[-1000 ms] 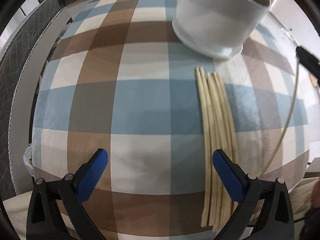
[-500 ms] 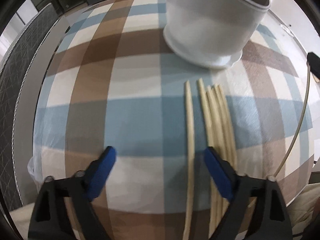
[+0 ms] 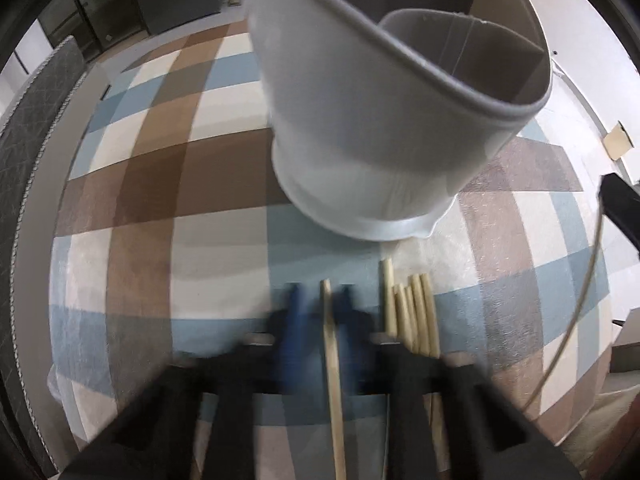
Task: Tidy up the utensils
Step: 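Carry the chopstick with the right tool above the caddy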
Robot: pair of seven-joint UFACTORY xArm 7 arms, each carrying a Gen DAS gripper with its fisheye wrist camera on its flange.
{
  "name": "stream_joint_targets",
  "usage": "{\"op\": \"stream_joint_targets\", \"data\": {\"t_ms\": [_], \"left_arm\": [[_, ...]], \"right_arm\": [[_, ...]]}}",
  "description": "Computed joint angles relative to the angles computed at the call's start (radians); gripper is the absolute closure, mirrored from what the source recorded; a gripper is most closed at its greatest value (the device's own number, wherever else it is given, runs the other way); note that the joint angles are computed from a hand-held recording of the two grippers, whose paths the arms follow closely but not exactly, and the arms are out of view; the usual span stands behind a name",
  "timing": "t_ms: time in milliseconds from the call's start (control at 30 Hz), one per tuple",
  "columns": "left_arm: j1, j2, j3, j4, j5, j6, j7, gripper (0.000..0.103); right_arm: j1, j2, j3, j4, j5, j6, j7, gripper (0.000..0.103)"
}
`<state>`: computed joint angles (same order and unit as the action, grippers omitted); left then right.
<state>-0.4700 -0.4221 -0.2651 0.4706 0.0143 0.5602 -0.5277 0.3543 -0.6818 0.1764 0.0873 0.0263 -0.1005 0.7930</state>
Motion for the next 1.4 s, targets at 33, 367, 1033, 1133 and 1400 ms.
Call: {"op": "stream_joint_targets", "data": {"t_ms": [33,367,1033,1133,1400], "left_arm": [[-0.007,-0.004,0.011,-0.003,-0.017,-0.006,0.008,0.102],[-0.018,-0.161,0.081,-0.11,-0.16,-0.101,0.09,0.103],[-0.062,-0.635,-0.047,-0.168,-0.044,0.014,-0.161,0.103],[-0.079,-0.641,-0.049,-0.138,-0.046,0.05,-0.153,0.103],[-0.073,-0.626,-0.026,-0.08,-0.046,0.046,-0.088,0.103]], "right_arm": [[0.0,0.009,-0.002,0.005,-0.002,-0.005,-0.003,0.1],[-0.039,0.003,0.086,0.033,-0.028,-0.003,-0.017,0.1],[0.07,-0.475,0.241,-0.015,-0.147,0.274,0.111,0.1],[0.061,-0.489,0.259,-0.009,-0.168,0.287,0.135,0.1],[0.028,-0.527,0.234,-0.004,-0.195,0.297,0.159,0.1]]}}
